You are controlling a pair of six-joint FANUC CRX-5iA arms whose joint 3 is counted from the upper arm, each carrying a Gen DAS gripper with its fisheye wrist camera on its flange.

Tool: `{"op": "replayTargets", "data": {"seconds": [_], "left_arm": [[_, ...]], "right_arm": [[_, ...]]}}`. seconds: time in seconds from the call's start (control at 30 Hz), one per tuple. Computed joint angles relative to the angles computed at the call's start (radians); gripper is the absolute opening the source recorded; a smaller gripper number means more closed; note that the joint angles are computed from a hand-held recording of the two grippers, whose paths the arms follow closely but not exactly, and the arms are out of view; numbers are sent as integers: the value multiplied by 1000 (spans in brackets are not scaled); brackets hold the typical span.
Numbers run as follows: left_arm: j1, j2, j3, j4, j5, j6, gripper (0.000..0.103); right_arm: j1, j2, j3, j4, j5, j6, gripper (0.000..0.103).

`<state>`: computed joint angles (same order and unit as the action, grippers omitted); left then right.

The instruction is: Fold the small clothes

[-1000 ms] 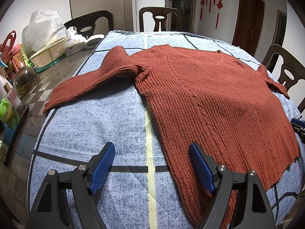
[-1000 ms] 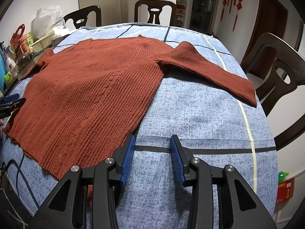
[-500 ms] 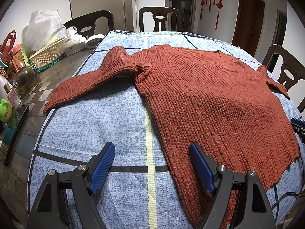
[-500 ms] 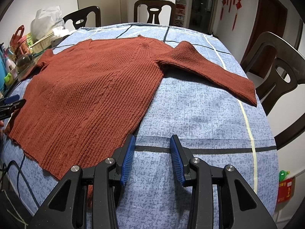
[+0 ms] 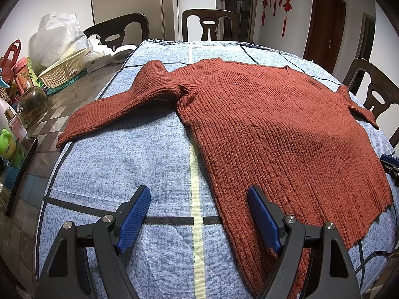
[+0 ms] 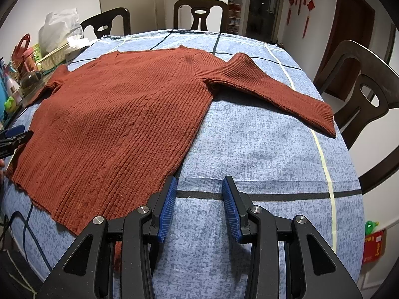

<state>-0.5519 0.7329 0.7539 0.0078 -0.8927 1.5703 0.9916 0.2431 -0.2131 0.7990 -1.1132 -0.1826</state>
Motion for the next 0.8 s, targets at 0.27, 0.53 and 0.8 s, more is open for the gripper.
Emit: {"op": "replayTargets", "data": {"seconds": [0.27, 0.53, 0.8], "left_arm": [[0, -1, -2, 0, 1, 0, 83], [0, -2, -4, 0, 3, 0, 83], [1, -2, -5, 2, 3, -1, 83]], "right_arm": [[1, 0, -1, 3, 0, -3, 39], [4, -2, -9, 13, 2, -16, 39], [4, -4, -9, 11, 1, -14, 39]]}}
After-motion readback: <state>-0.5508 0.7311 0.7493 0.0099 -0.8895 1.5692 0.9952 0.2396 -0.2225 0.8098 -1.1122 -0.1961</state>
